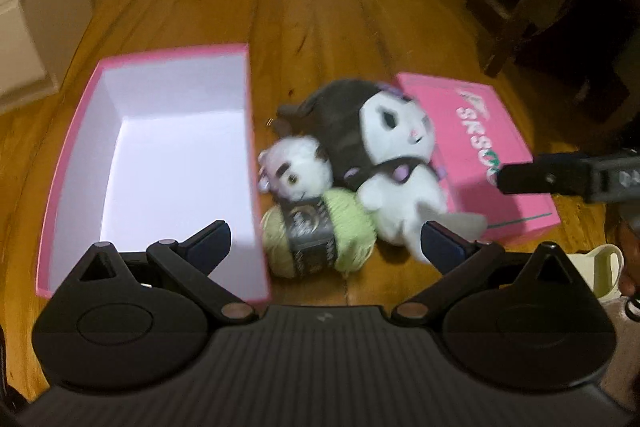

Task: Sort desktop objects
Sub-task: 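Grasp the Kuromi plush with the right tool and lift it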

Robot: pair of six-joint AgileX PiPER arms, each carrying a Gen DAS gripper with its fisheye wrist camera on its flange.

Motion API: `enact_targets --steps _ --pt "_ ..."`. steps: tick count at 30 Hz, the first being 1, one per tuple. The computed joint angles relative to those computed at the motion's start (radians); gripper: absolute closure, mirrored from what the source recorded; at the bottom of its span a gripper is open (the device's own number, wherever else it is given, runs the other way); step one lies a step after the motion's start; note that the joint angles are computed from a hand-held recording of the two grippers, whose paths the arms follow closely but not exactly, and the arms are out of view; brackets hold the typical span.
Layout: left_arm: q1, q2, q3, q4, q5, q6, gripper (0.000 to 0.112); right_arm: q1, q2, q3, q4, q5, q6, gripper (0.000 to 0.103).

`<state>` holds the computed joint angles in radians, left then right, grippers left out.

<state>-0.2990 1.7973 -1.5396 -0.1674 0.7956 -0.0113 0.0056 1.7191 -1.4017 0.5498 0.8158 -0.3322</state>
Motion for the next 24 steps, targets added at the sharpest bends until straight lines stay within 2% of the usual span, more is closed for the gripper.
enact_targets --steps 2,5,8,11,14,21,24 --pt "0.007 0.015 -0.007 0.026 0.009 -0.024 0.009 0.008 0.072 -0.065 0.020 0.036 -0.016 0.002" --pt "0.002 0.036 -0.028 0.070 0.014 -0.027 0.009 0.035 0.179 -0.194 -0.037 0.095 0.063 0.003" --pt "0.003 0.068 -0.068 0.069 0.038 0.007 0.009 0.059 0.279 -0.351 -0.126 0.177 0.138 0.003" --pt "-0.001 0.114 -0.125 0.097 0.061 0.023 0.009 0.055 0.372 -0.498 -0.141 0.283 0.157 0.003" --pt "-0.011 0.166 -0.195 0.153 0.087 -0.003 0.009 0.053 0.450 -0.607 -0.157 0.351 0.199 0.003" --pt "-0.023 0.201 -0.239 0.209 0.087 -0.068 0.009 0.039 0.455 -0.523 -0.078 0.282 0.145 0.003" --pt "-0.023 0.212 -0.244 0.219 0.091 -0.093 0.009 0.041 0.467 -0.504 -0.092 0.271 0.138 0.003"
